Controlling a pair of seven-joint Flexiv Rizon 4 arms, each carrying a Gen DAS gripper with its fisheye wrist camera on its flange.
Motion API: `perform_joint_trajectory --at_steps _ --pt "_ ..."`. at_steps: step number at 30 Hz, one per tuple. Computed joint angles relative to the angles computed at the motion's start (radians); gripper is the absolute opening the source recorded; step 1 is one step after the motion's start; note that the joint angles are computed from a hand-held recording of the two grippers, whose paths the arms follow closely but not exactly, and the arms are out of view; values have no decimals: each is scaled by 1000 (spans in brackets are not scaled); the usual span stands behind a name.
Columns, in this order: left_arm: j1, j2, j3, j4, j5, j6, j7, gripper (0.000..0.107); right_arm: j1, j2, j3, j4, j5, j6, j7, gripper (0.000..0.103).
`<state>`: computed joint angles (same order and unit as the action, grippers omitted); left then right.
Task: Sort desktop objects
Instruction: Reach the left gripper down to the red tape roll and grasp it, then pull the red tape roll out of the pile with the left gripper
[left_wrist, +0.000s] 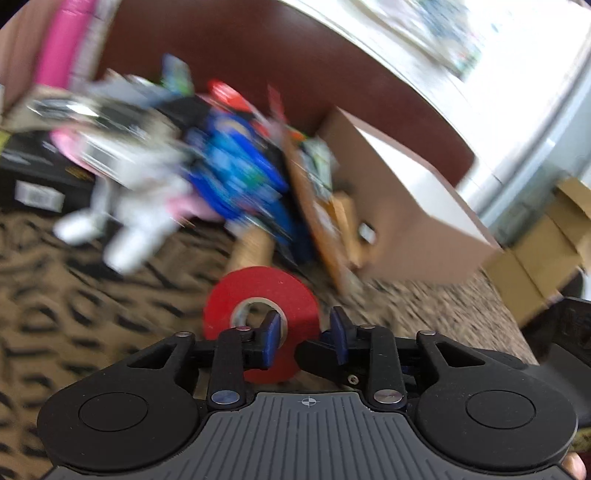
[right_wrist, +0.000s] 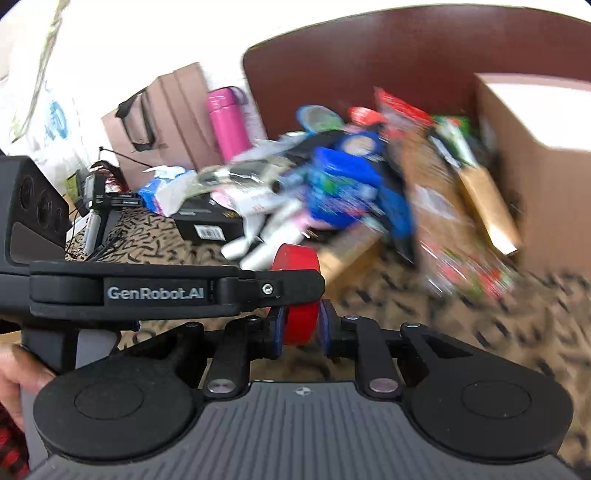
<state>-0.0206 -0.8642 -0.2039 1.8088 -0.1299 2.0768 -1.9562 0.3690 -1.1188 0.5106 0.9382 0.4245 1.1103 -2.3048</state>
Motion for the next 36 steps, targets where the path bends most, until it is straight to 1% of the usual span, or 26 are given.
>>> perform_joint_trajectory --at_steps 1,2,3,4,5,7,10,13,16,17,18,20,22,24,25,28,29,31,33,36 --pt "5 -6 -12 -10 17 -10 7 48 -3 12 -18 25 4 24 18 22" --pt "-14 -7 2 -18 6 -15 16 52 3 19 -42 46 -2 59 40 22" --pt "-49 -2 36 -21 -28 -27 26 55 11 23 -65 59 -13 91 70 25" --pt "-88 1 75 -23 -67 -32 36 61 17 23 -82 65 -24 117 108 25" --pt "-123 5 113 -19 -107 -32 46 64 15 19 -81 65 -32 131 125 25" --pt "-175 11 168 -10 -178 -45 67 64 11 11 -68 66 -57 157 129 27" --pt "-179 13 172 -1 -222 -64 76 63 13 -5 -47 68 -103 192 122 27" --pt "-193 4 188 -26 -254 -120 103 62 6 -28 -18 46 -132 178 145 27" --pt "-181 -12 177 -57 -252 -160 120 56 15 -40 -26 32 -161 179 178 27" --pt "-177 -18 172 -63 -249 -160 120 51 16 -46 -25 24 -170 172 187 27" --pt "-186 -20 183 -69 -257 -168 121 50 17 -51 -24 16 -176 168 193 27" --pt "-203 -19 207 -71 -269 -183 126 36 18 -61 -18 1 -186 156 200 27" --pt "-172 -15 175 -57 -248 -169 123 32 22 -69 -15 -14 -190 146 205 27" --pt "-122 -19 122 -44 -218 -141 107 32 28 -77 -16 -31 -192 135 213 27" --pt "-113 -22 113 -43 -211 -134 101 32 32 -82 -22 -40 -194 127 219 27" --pt "-122 -24 125 -46 -210 -135 98 32 38 -95 -28 -67 -192 109 231 27" --pt "-124 -26 127 -47 -208 -134 99 42 42 -99 -33 -77 -190 106 238 27" --pt "-124 -28 127 -50 -208 -131 95 42 47 -112 -35 -108 -186 80 250 27" --pt "-119 -28 122 -45 -201 -125 93 45 48 -126 -34 -145 -172 39 264 27" --pt "-140 -27 142 -44 -208 -125 99 45 45 -127 -36 -160 -143 4 255 28"
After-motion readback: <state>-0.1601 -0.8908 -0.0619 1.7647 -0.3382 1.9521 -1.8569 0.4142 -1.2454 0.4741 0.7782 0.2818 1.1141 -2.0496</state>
